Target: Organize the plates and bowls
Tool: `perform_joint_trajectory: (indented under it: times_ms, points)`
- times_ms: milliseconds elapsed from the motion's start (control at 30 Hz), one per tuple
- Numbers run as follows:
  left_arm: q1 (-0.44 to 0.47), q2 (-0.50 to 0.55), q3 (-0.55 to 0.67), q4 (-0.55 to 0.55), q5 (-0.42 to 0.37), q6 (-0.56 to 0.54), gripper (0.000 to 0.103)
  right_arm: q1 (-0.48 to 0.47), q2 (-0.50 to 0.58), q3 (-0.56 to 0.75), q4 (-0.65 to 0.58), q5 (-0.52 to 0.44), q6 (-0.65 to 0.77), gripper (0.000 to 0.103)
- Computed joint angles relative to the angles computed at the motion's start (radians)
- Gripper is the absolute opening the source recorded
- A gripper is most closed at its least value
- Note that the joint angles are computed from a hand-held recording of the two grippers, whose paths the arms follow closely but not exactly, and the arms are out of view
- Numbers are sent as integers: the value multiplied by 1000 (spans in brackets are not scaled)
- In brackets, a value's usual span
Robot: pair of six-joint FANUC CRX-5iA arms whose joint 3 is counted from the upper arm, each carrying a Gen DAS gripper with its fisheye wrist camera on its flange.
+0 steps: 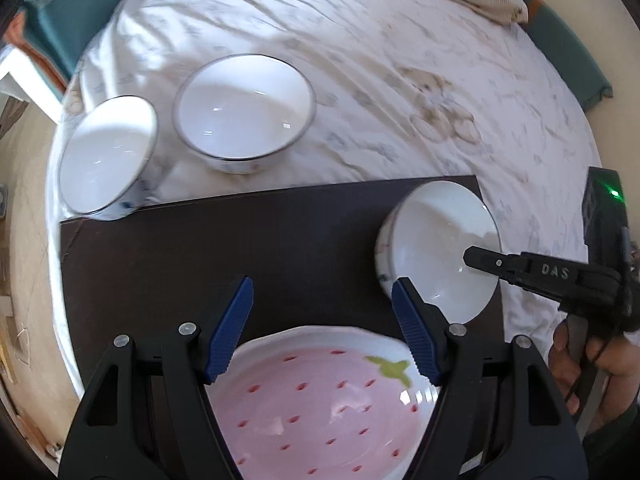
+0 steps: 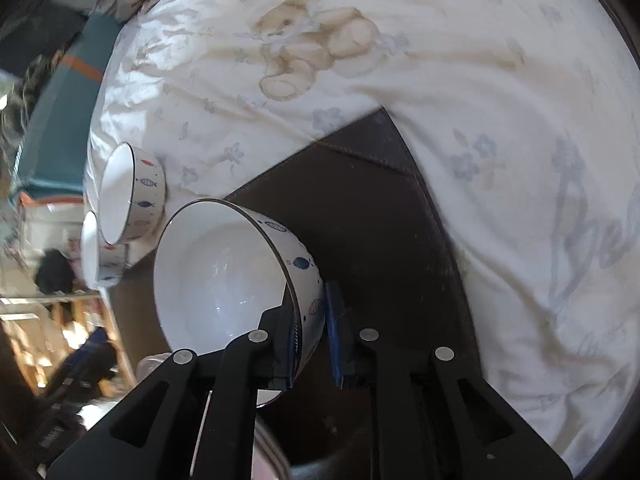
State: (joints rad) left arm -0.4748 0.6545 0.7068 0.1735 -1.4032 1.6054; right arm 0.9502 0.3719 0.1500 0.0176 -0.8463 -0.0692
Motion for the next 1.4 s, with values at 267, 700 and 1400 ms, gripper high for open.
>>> perform_joint_trajectory:
  times_ms: [267, 700, 1400]
  points:
    - [-56, 187, 270, -22, -146, 34, 48, 2, 7, 31, -3, -38, 38, 18]
    - [-103, 384, 575, -117, -329, 56, 12, -8, 97, 156, -40, -172, 158, 18]
    - [-83, 198, 359, -104, -170, 32, 7, 36, 91, 185, 70, -199, 157, 17]
